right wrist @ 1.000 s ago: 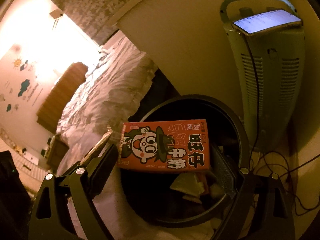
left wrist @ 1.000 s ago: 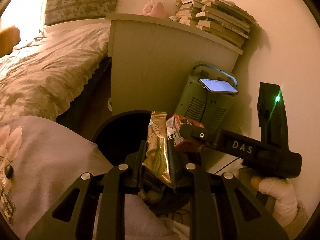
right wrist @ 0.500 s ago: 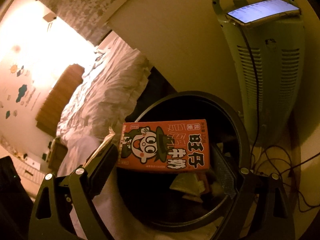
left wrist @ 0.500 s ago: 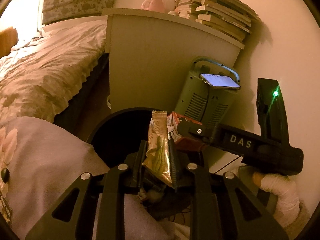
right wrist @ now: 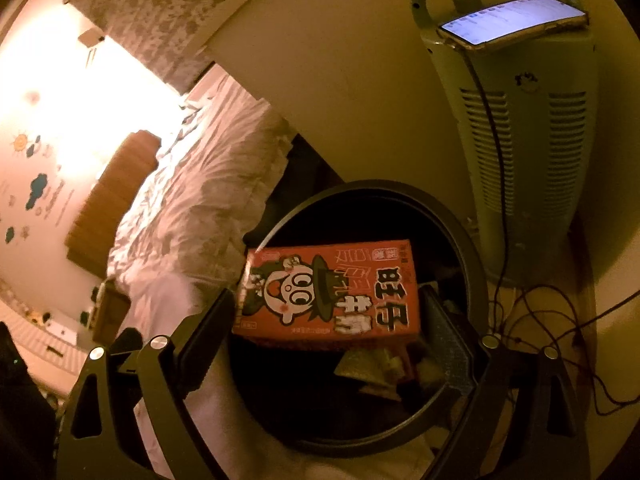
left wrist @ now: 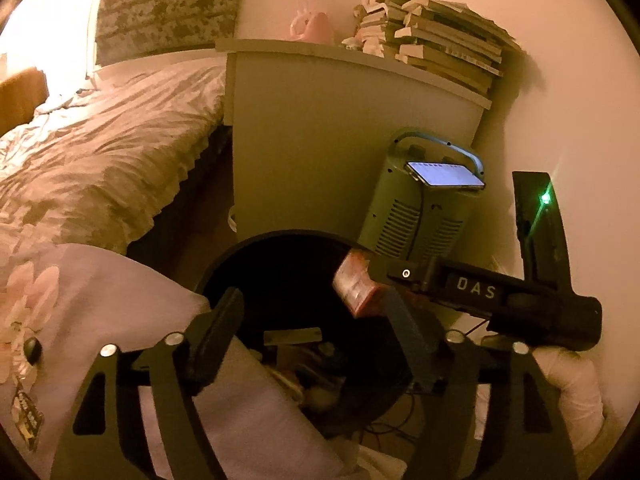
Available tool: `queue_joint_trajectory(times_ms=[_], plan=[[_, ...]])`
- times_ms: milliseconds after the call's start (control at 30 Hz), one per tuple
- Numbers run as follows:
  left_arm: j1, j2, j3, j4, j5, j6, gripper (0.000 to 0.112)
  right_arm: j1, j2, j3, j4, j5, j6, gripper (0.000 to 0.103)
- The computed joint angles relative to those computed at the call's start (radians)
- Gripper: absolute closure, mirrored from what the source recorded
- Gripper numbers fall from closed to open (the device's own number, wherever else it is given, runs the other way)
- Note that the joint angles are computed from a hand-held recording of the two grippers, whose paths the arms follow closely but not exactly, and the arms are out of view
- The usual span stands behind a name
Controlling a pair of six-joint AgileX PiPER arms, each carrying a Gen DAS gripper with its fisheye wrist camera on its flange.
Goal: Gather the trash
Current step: 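Move both open tools back over the table toward the battery card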
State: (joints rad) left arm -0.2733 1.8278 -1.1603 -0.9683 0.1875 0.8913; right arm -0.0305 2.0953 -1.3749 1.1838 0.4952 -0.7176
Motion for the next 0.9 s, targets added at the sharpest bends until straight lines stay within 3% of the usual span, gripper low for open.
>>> queue_joint_trajectory(times_ms=[533, 900], plan=[[0.051, -0.091, 0.102, -0.208, -0.016, 0.208, 0.030, 0.048, -0.037, 0.002, -0.014, -0.005, 0.012, 0.008], [0.203, -0.169, 0.248, -0.492, 0.003, 0.518, 0.030, 0.135, -0.071, 0.016, -0.013, -0.022, -0.033, 0.008]])
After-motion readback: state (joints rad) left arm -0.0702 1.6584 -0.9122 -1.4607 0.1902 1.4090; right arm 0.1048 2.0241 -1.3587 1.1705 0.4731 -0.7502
